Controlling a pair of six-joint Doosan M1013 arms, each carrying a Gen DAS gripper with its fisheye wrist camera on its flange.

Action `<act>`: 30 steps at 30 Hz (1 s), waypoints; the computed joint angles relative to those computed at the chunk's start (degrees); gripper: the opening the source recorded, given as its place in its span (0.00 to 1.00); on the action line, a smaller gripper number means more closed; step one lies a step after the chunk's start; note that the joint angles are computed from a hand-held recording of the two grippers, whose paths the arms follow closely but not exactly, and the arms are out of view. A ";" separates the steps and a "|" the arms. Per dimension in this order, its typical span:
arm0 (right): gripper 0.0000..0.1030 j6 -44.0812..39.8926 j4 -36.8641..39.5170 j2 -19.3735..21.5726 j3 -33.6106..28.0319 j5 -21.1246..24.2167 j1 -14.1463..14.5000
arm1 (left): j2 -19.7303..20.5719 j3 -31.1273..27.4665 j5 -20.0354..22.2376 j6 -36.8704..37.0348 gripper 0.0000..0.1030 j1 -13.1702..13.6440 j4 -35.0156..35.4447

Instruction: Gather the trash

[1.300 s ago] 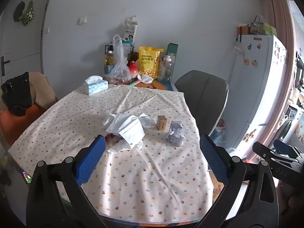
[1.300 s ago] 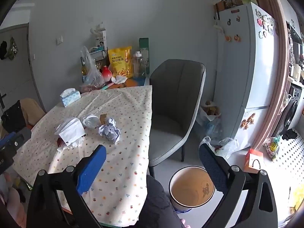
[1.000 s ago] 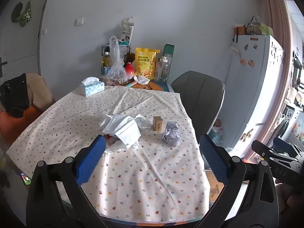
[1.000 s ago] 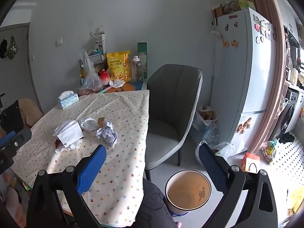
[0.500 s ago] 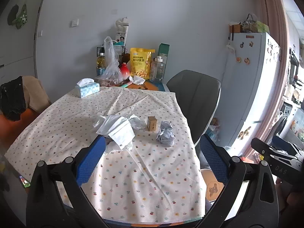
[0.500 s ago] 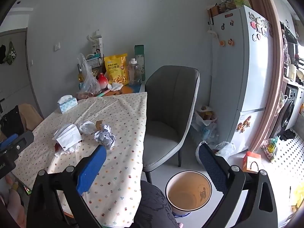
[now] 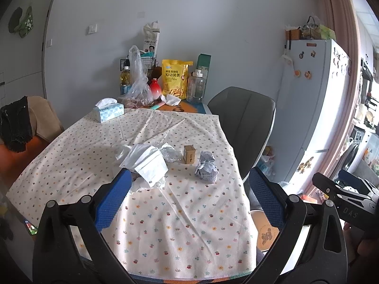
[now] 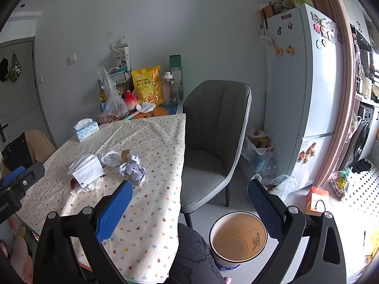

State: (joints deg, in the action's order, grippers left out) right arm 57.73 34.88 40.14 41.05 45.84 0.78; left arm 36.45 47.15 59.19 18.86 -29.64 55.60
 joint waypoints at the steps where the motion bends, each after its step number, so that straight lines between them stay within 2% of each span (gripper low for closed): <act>1: 0.93 -0.33 0.20 -0.01 0.00 -0.04 0.01 | -0.01 0.03 -0.01 -0.04 0.95 0.00 -0.02; 30: 0.93 -1.81 1.35 -0.09 0.06 0.26 -0.01 | -0.28 0.39 0.28 -1.01 0.95 -0.17 0.61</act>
State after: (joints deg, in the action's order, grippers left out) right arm 55.92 36.23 40.05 41.11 46.10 0.77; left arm 36.17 47.54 59.47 17.85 -29.81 56.20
